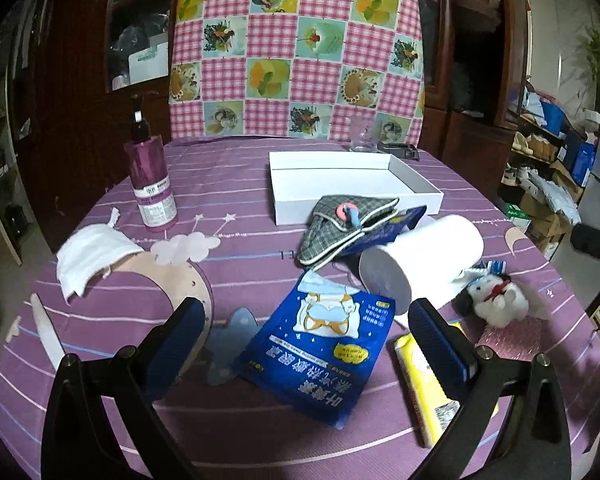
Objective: Organize soft objects
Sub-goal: 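Move the left gripper onto the green plaid eye mask and close it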
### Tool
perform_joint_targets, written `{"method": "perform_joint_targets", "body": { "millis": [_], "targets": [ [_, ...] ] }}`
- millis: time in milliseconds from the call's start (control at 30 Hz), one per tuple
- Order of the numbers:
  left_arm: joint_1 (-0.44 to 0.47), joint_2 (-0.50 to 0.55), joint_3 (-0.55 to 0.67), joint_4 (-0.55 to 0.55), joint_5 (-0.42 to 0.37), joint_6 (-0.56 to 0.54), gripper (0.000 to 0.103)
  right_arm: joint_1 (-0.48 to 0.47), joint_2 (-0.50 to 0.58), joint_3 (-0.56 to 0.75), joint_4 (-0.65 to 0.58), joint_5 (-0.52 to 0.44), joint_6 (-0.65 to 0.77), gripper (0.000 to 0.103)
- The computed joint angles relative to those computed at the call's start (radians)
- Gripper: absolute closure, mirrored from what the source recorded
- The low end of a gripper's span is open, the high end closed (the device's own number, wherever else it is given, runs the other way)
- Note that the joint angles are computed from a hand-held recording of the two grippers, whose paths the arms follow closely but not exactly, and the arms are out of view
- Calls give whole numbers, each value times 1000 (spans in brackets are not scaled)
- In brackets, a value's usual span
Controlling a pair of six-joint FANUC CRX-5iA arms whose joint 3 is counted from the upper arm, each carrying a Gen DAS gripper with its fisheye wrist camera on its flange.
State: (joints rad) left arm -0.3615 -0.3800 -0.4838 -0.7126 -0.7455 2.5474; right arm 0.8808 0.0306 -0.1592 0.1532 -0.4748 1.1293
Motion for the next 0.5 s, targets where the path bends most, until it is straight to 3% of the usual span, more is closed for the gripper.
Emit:
{"method": "perform_joint_targets", "body": {
  "millis": [67, 133, 200, 300, 400, 500],
  "targets": [
    [-3, 7, 33, 4, -30, -12, 0, 5, 6, 10, 52, 11, -65, 13],
    [2, 10, 61, 7, -36, -25, 0, 19, 30, 24, 207, -32, -238, 13],
    [19, 19, 86, 23, -29, -44, 0, 26, 55, 59, 252, -59, -276, 13],
    [93, 39, 112, 141, 33, -162, 0, 11, 84, 138, 140, -57, -182, 13],
    [123, 82, 155, 205, 50, -230, 0, -13, 120, 245, -46, -87, -33, 13],
    [160, 123, 184, 285, 81, -297, 0, -30, 153, 312, -145, -103, 26, 13]
  ]
}}
